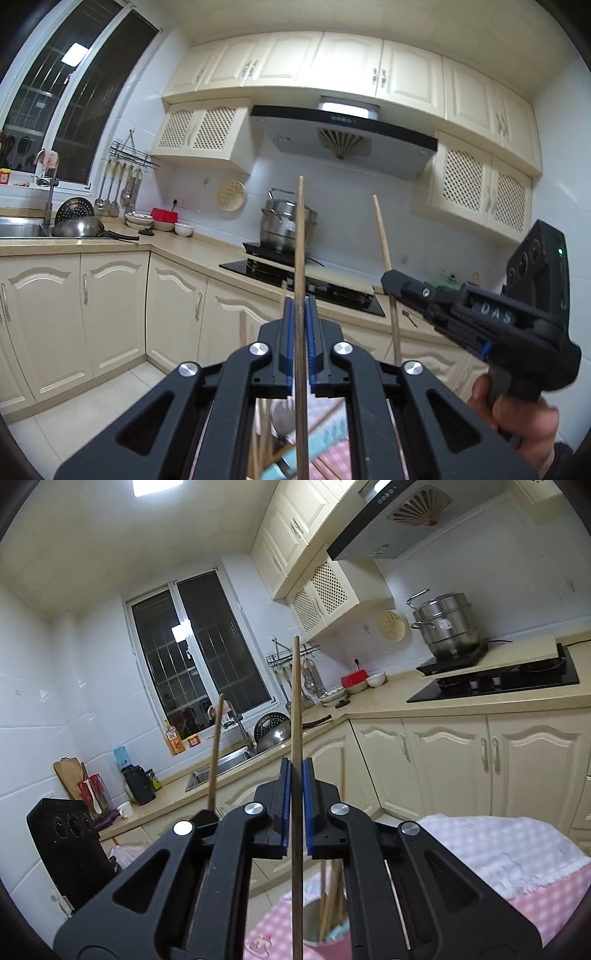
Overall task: Organize utensils
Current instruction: 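Lift the chopsticks with both tools and carry them above the pink cup, then lower the chopsticks into the pink cup and open both tools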
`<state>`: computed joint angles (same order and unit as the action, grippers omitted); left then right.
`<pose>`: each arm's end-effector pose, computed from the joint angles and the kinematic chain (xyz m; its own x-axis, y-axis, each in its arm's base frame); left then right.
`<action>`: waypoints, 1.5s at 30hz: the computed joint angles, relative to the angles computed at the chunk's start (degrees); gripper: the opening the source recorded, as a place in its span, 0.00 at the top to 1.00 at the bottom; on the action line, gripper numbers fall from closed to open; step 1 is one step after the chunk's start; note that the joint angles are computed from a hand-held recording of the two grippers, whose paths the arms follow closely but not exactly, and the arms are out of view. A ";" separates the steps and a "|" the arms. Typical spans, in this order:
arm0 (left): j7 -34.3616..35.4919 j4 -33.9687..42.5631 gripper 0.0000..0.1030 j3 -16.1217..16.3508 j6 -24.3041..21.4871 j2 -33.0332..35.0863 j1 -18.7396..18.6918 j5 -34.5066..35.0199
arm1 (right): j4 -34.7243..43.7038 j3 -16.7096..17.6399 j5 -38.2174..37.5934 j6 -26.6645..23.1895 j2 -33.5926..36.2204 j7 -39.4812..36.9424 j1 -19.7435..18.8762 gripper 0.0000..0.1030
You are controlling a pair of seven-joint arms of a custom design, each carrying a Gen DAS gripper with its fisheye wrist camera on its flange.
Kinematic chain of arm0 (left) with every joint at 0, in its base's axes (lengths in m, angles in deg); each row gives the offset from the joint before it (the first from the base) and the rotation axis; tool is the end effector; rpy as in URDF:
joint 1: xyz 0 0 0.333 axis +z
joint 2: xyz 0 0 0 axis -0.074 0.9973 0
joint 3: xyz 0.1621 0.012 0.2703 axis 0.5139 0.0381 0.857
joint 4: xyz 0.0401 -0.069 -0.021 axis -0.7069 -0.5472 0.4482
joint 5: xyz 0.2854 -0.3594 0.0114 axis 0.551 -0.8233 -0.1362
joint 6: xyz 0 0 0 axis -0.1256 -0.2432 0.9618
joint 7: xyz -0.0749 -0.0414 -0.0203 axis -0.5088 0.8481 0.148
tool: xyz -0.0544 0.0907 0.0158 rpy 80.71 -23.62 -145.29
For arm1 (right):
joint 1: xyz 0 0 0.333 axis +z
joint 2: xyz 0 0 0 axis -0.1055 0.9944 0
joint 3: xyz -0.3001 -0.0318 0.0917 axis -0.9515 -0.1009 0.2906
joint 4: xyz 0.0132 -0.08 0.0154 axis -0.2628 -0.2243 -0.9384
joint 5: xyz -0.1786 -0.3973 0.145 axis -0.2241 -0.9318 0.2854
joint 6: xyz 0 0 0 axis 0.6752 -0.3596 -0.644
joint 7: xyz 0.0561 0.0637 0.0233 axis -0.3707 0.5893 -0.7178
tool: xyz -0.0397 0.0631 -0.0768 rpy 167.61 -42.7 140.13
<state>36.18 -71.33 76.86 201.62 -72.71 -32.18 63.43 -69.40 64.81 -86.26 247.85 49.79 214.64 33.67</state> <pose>0.4083 -0.0903 0.6024 -0.3299 -0.9118 0.2447 -0.1490 -0.2057 -0.9672 0.4416 0.2535 0.6225 0.5087 -0.7524 -0.4184 -0.3096 0.2936 -0.9044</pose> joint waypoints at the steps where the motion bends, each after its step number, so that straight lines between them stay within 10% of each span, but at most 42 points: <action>1: -0.04 0.61 0.95 0.36 0.77 1.00 -0.02 -0.11 | 0.86 2.16 1.66 0.24 1.42 -0.83 -1.74 0.94; 13: -6.60 8.04 0.95 -1.44 6.81 15.43 5.01 3.67 | 5.14 30.37 33.59 1.56 9.41 -22.81 -23.25 0.94; 22: -12.36 9.40 0.95 -4.32 10.70 21.41 10.36 9.11 | 7.80 42.96 59.57 2.46 12.54 -44.42 -30.23 0.94; 31: -18.56 9.67 0.93 -6.88 11.91 24.28 15.04 16.41 | 9.98 45.41 74.91 -1.12 13.15 -59.88 -29.65 0.93; 33: -20.25 9.30 0.77 -7.21 11.03 23.35 16.14 18.78 | 10.64 47.29 79.75 -2.95 12.48 -64.01 -31.44 0.91; 36: -17.94 7.20 0.41 -11.53 10.97 20.90 20.26 15.27 | 8.41 44.38 79.39 -1.93 10.03 -61.56 -28.82 0.29; 45: -13.28 2.38 0.11 -14.80 5.77 12.18 21.83 10.57 | 2.19 39.85 75.11 -1.79 1.75 -54.65 -27.02 0.09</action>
<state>22.91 -68.95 62.06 207.40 -60.53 -10.35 74.00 -67.21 104.66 -11.15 246.06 51.53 159.99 6.64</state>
